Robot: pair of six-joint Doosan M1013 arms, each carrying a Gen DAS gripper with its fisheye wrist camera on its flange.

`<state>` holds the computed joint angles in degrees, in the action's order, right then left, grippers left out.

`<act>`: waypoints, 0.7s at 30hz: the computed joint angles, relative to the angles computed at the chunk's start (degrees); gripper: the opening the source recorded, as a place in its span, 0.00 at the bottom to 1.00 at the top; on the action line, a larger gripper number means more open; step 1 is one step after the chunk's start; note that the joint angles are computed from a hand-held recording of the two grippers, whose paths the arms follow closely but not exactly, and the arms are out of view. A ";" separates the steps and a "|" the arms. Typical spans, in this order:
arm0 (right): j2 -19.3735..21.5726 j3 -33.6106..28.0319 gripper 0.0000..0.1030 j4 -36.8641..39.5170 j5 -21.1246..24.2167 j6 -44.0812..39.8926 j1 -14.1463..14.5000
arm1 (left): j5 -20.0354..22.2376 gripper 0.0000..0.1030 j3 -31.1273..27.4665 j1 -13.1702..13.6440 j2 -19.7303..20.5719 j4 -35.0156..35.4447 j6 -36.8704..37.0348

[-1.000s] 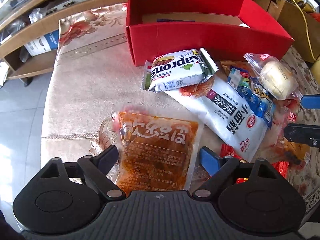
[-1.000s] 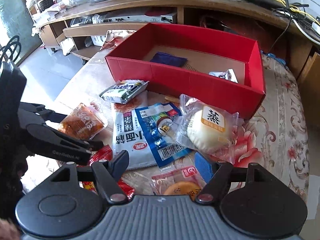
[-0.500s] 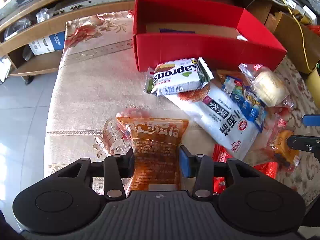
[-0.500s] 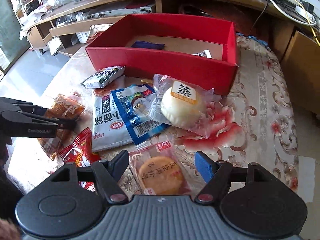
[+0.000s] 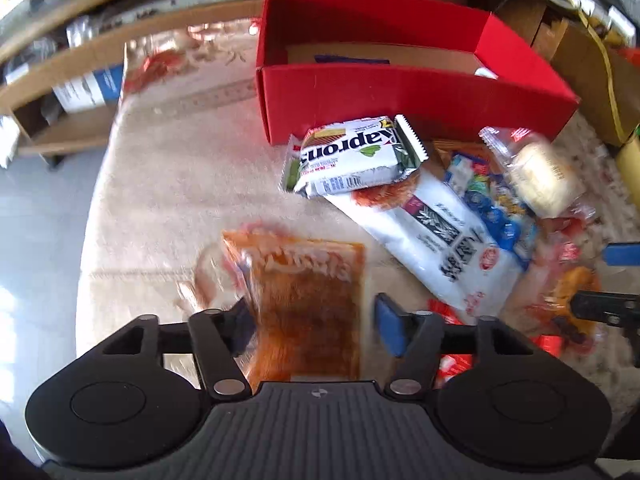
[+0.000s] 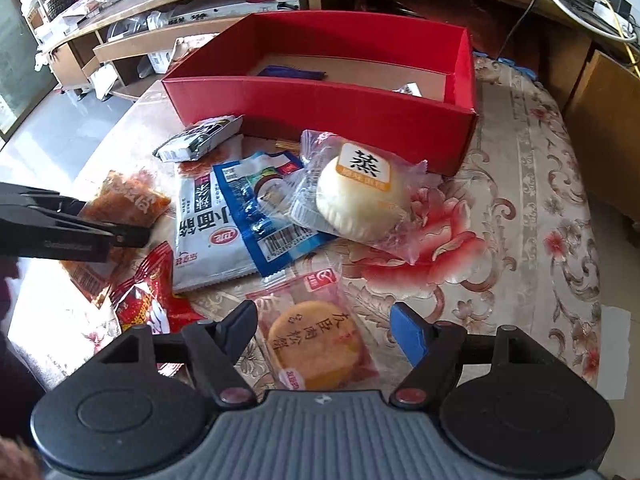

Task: Organize snacks
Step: 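Lift the orange spicy-strip bag with the left gripper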

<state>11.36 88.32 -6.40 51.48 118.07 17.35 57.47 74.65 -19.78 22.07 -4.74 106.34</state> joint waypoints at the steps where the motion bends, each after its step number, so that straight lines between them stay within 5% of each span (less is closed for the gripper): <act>1: 0.09 -0.04 0.80 0.15 0.01 -0.23 0.03 | -0.95 0.77 0.23 -0.31 0.03 1.10 -0.48; 3: 0.24 -0.16 0.80 0.32 0.16 -0.56 0.09 | -0.65 0.77 -0.05 -0.13 0.31 0.66 -1.15; 6: 0.32 -0.17 0.81 0.06 0.07 -0.37 0.16 | -0.83 0.56 0.54 -0.06 -0.32 -0.11 0.92; 10: 0.49 -0.24 0.79 -1.46 -0.35 0.68 0.38 | -0.49 0.45 1.29 0.32 -1.06 -1.72 2.77; 14: 0.11 0.06 0.71 -2.16 -1.07 1.33 0.47 | -0.66 0.42 1.52 0.70 -1.49 -2.76 2.50; 21: -0.90 0.79 0.71 -2.30 -2.30 2.72 -0.13 | -1.85 0.41 1.59 2.20 -2.37 -8.64 2.05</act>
